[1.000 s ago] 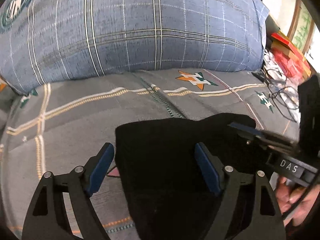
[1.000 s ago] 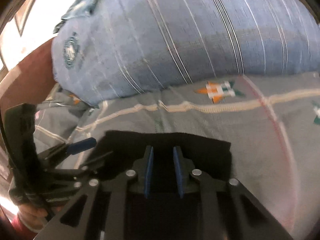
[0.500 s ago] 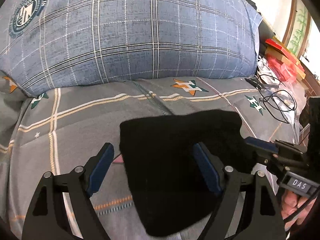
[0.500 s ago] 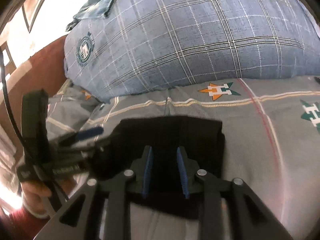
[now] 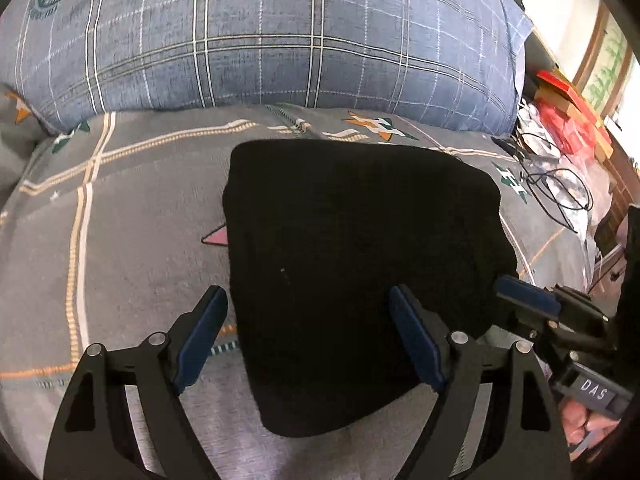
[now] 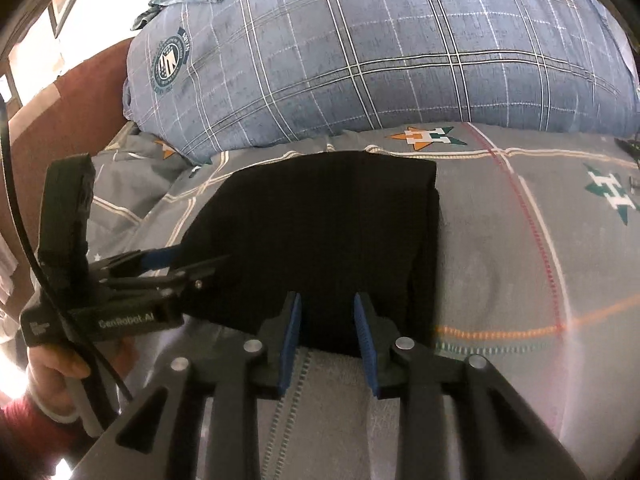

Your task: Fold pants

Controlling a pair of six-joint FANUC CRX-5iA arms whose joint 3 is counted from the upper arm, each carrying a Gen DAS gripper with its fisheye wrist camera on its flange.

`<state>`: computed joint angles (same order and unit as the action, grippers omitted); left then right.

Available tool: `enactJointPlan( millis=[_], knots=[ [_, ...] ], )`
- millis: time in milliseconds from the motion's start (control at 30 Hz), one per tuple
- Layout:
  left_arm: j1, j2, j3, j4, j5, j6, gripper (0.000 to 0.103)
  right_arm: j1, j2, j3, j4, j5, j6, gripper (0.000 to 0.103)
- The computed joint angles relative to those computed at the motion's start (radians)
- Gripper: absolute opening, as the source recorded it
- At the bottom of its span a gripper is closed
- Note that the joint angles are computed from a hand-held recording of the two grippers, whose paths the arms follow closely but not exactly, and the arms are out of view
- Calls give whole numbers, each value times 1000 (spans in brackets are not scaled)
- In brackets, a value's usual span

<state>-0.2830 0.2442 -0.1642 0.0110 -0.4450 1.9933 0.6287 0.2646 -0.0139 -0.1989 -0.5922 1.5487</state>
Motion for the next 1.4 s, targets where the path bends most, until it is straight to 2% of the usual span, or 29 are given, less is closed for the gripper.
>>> enactJointPlan(
  millis=[67, 167, 267, 300, 467, 667, 833, 867, 1033, 1100, 1267, 1400],
  knots=[
    [-2, -4, 9, -12, -17, 5, 84, 0, 0, 9, 4, -16, 7, 28],
    [-18, -16, 48, -104, -59, 65, 84, -14, -10, 31, -32, -19, 42, 31],
    [-15, -22, 57, -112, -59, 66, 84, -24, 0, 51, -19, 6, 9, 51],
    [-9, -23, 53, -98, -52, 58, 84, -22, 10, 59, 4, 10, -17, 53],
    [2, -14, 52, -66, -45, 52, 84, -5, 58, 84, 140, 22, -138, 53],
    [-1, 6, 71, -75, -54, 65, 84, -6, 95, 106, 199, 27, -212, 53],
    [4, 22, 73, -46, -48, 45, 84, -12, 124, 134, 206, 8, -214, 53],
    [3, 25, 74, -44, -46, 44, 84, -13, 129, 140, 206, 1, -213, 51],
    [6, 35, 74, -27, -40, 27, 84, -14, 134, 133, 224, 14, -227, 30],
    [9, 36, 68, -14, -31, 16, 84, -17, 136, 133, 227, 16, -227, 19],
    [9, 45, 65, 5, -21, 8, 85, -15, 146, 135, 246, 15, -236, 16],
    [32, 46, 13, 157, 18, -110, 86, -15, 146, 129, 248, 18, -247, 16]
  ],
)
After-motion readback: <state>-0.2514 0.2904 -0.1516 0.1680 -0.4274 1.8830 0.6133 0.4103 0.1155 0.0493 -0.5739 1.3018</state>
